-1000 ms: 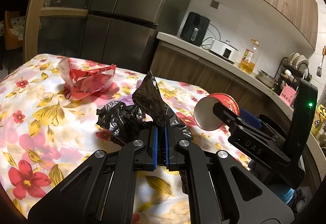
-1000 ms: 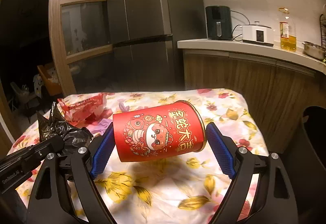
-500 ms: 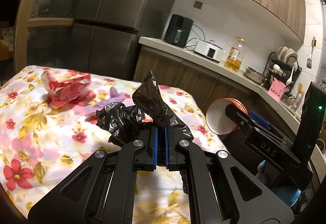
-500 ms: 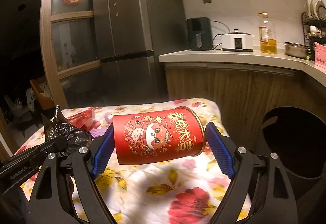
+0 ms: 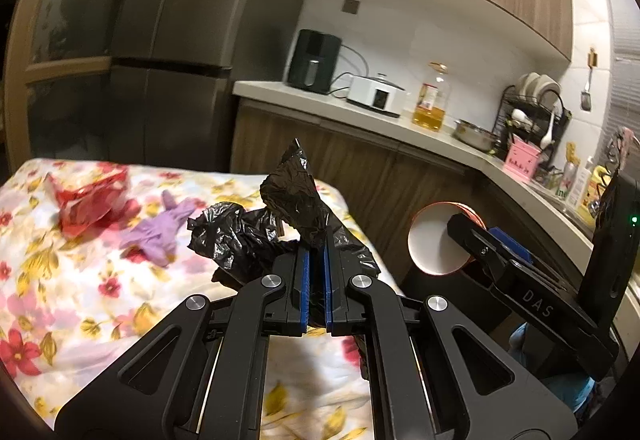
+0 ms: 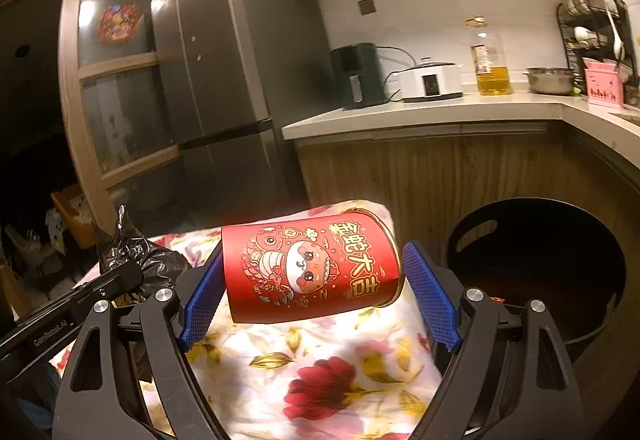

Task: Collect trash
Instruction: 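Carry the black bag and red cup over the black bin with both tools, then open both tools to drop the bag and cup into the bin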

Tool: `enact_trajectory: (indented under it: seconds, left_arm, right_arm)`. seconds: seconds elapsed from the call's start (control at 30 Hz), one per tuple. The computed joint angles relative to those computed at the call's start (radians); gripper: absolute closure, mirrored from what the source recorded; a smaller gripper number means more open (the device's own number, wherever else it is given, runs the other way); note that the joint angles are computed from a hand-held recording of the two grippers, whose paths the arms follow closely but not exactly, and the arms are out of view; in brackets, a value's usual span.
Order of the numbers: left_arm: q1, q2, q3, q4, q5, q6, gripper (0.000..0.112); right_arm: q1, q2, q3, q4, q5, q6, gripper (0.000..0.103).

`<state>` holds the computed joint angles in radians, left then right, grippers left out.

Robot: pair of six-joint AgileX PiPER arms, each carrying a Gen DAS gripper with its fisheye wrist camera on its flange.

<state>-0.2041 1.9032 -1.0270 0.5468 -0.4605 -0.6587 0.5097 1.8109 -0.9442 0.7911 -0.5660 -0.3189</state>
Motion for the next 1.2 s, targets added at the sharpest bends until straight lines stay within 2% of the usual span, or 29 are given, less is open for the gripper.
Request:
enact_trajectory:
  seconds: [0.3,0.43,0.6,0.83,1.2]
  left_arm:
    - [-0.174,0.052,-0.162,0.001,0.073,0.019,0.108]
    - [-0.252,0.117,-0.280,0.064,0.107,-0.041,0.108]
    - [-0.325,0.215,-0.435,0.156,0.152,-0.140,0.108]
    - [-0.371,0.322,-0.595,0.319,0.187,-0.304,0.108]
    - [-0.381,0.455,-0.790,0.725,0.227,-0.721,0.108]
  right_arm:
    - [-0.110,-0.154,0.177,0.054,-0.111,0.008,0.021]
    - [-0.180,-0.194,0.233,0.067,-0.140,0.009,0.021]
    - [-0.260,-0.209,0.261,0.043,-0.134,0.037,0.021]
    - [-0.336,-0.193,0.254,-0.017,-0.122,0.084,0.020]
    - [-0.397,-0.133,0.186,-0.093,-0.067,0.143,0.020]
